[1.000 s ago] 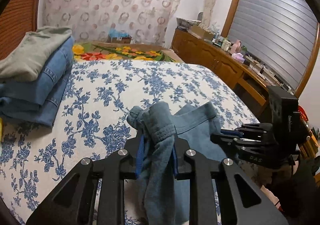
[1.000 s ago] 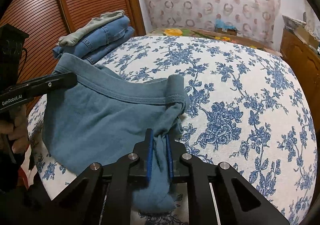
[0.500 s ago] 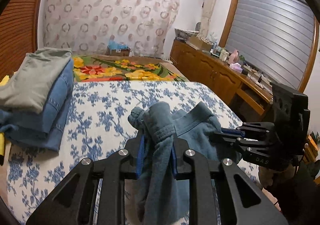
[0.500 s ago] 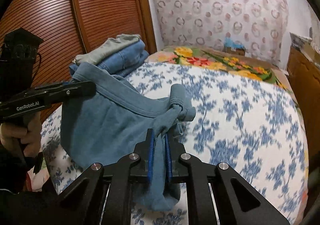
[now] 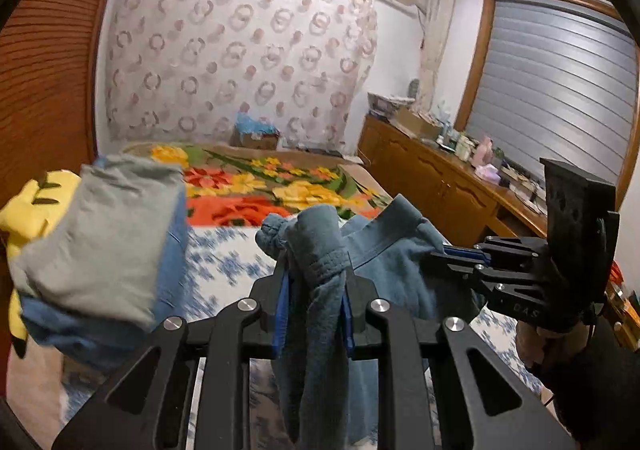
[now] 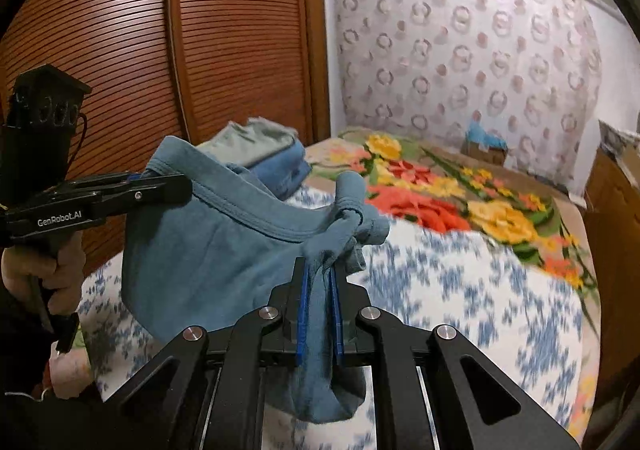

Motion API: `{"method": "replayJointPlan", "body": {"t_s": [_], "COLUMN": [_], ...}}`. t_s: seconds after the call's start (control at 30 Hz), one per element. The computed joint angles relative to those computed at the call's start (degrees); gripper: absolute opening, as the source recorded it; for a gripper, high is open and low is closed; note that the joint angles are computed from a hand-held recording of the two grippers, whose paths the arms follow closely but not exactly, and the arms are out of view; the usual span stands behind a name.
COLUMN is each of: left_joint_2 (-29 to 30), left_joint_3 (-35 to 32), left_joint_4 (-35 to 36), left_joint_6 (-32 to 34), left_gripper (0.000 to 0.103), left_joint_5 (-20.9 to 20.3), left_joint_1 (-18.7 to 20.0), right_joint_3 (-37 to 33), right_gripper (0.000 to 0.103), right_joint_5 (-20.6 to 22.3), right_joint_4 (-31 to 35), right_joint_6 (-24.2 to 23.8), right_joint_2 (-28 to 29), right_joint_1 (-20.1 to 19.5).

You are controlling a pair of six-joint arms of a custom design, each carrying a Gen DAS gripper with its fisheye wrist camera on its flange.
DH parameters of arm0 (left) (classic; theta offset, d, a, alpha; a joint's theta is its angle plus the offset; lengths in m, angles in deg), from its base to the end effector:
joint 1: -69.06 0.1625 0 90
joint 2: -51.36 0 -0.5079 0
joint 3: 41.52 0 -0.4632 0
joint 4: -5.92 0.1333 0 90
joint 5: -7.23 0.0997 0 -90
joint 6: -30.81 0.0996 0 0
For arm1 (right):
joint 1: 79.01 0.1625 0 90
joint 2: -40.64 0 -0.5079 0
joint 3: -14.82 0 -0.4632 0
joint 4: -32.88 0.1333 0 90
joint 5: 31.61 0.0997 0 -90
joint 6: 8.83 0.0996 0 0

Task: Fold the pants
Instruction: 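Lift the folded shorts with both grippers and carry them toward the jeans stack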

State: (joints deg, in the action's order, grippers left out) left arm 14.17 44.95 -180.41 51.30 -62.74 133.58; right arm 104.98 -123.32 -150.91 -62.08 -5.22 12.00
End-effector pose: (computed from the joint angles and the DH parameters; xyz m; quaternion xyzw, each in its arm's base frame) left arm -0.2116 -0.8332 0.1277 0.2887 0.8583 -0.3996 0.1422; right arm 0.1449 -0.8232 0.2146 0.4085 -0.8110 0.3698 0.1964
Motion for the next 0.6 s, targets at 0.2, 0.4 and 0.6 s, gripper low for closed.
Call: {"method": "replayJointPlan", "body": {"t_s": [0.2, 0.4, 0.6], "left_joint_2": [-0.72, -1.53, -1.45], "left_joint_3": [-2.29, -4.3, -6.22], "left_joint_4": [-1.17, -4.32, -4.9], "left_joint_6": [1.49, 4.25, 4.22], "left_gripper": [0.022, 0.022, 0.022], "left_joint_5": [1.96, 4.82, 7.23], "left_joint_1": [0.76, 1.12, 2.03], "right_joint_3": [-7.94, -17.07, -27.96], "right_gripper": [0.01, 0.01, 0.01], "right_joint_5": [2.2, 6.12, 7.86], "right_joint_4": [3.54, 8.08, 13.44], "right_joint_6": [-1.76, -3.12, -4.0], "right_joint_2": [4.24, 9.17, 15.45], "right_joint_1": [1.31, 2.44, 2.85]}}
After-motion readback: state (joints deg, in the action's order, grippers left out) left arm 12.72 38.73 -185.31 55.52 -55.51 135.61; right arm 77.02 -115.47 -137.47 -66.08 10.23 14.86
